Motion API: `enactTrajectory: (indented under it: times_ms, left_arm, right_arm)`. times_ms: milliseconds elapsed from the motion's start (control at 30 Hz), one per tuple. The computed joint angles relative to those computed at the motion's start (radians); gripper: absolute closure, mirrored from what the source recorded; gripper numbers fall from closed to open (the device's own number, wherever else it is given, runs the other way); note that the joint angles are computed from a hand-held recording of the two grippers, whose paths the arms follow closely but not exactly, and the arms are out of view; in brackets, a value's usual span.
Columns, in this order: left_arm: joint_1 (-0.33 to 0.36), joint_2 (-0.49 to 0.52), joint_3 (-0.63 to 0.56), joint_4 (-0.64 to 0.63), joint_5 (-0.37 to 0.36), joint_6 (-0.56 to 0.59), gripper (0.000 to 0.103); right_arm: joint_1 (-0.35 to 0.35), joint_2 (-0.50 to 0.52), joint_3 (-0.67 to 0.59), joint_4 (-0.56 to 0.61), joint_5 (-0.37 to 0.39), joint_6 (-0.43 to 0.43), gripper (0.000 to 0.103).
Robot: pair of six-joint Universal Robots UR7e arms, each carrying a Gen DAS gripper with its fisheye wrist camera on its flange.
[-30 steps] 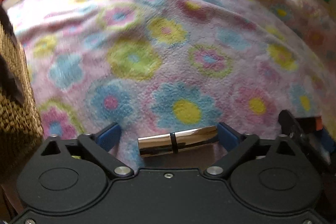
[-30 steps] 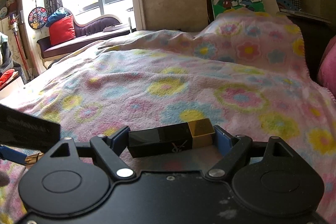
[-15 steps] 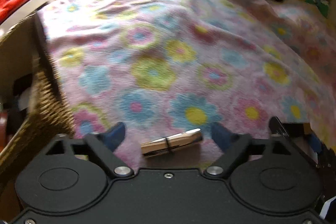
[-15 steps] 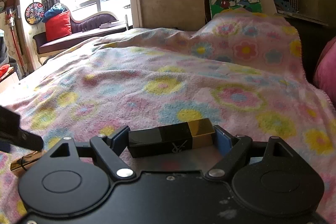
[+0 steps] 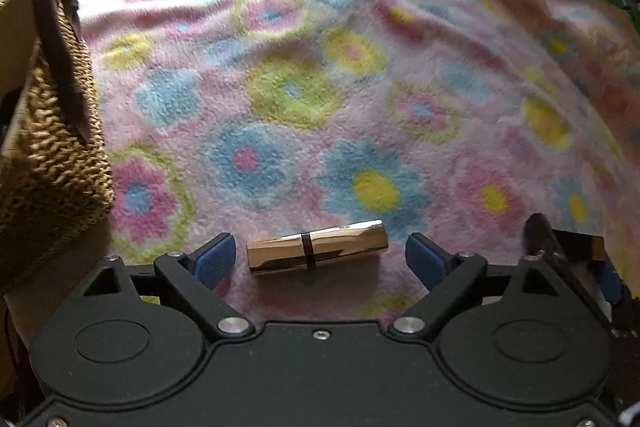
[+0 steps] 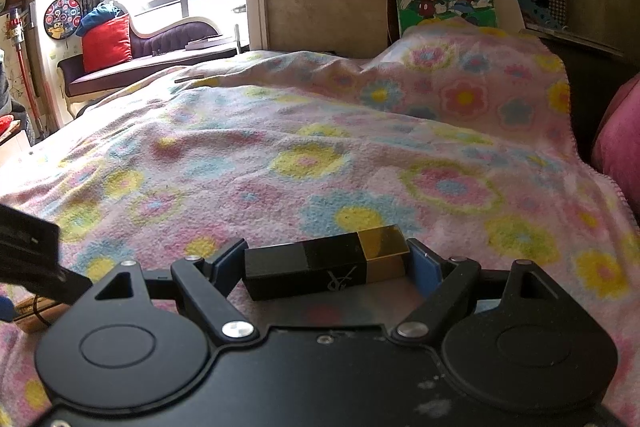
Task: Organize rigid objects
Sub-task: 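Close the left tool on the gold lipstick, then carry both lipsticks into the basket and open both tools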
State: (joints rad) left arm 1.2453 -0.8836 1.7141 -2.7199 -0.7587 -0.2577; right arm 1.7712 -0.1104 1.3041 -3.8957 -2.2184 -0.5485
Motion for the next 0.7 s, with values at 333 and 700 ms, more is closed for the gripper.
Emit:
enactTrajectory:
  times_ms: [333,700]
  left_arm:
    - [0.003,0.004,0.013,-0.063,-0.009,0.094,0.035]
    - [-0.054,-0.096,0.092,-0.142,0.011,0.112,0.035]
  right_arm:
    - [0.000,0.001,-0.002,0.000,-0.002,-0.002,0.019]
    - [0.009,0.014,-0.030,0.012,-0.038,-0.024,0.019]
